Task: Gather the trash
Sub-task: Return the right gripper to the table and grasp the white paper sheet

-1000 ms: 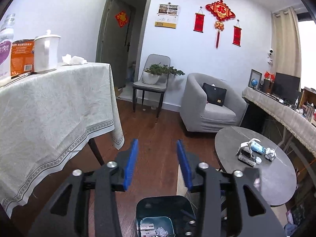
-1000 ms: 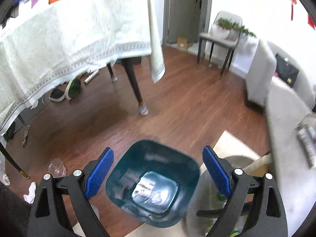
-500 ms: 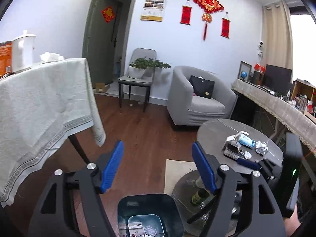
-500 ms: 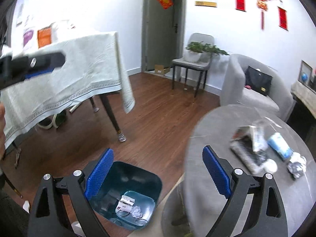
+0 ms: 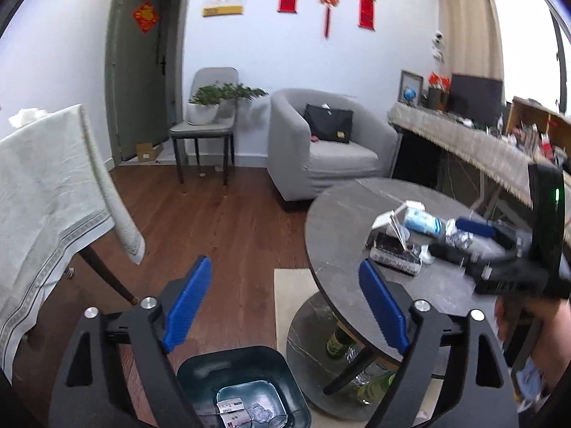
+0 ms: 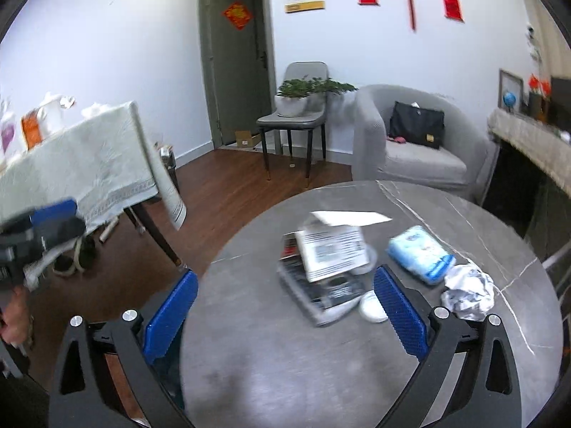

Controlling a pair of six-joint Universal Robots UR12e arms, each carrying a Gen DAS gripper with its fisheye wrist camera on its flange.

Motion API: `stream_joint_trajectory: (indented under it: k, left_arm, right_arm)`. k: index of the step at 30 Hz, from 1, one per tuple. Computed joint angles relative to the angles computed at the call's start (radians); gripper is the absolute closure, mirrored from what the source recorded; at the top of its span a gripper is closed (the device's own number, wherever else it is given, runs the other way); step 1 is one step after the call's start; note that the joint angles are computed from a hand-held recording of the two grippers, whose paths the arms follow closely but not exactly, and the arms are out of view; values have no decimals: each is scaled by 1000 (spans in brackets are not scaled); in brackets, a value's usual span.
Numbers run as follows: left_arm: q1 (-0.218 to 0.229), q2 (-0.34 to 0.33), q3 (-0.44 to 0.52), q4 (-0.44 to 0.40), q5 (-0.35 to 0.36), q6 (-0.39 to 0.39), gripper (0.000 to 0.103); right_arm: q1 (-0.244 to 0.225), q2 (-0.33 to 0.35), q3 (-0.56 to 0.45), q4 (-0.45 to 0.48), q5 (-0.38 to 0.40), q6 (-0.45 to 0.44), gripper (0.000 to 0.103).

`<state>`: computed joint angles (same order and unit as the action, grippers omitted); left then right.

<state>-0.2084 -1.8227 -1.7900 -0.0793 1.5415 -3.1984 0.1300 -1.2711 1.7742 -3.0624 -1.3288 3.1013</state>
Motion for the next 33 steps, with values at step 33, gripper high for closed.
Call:
stream_joint_trajectory:
  k: [33]
  left_arm:
    - [-30, -240, 305, -369, -350, 253, 9]
  right_arm:
    - [-73, 197, -336, 457, 258, -84, 19]
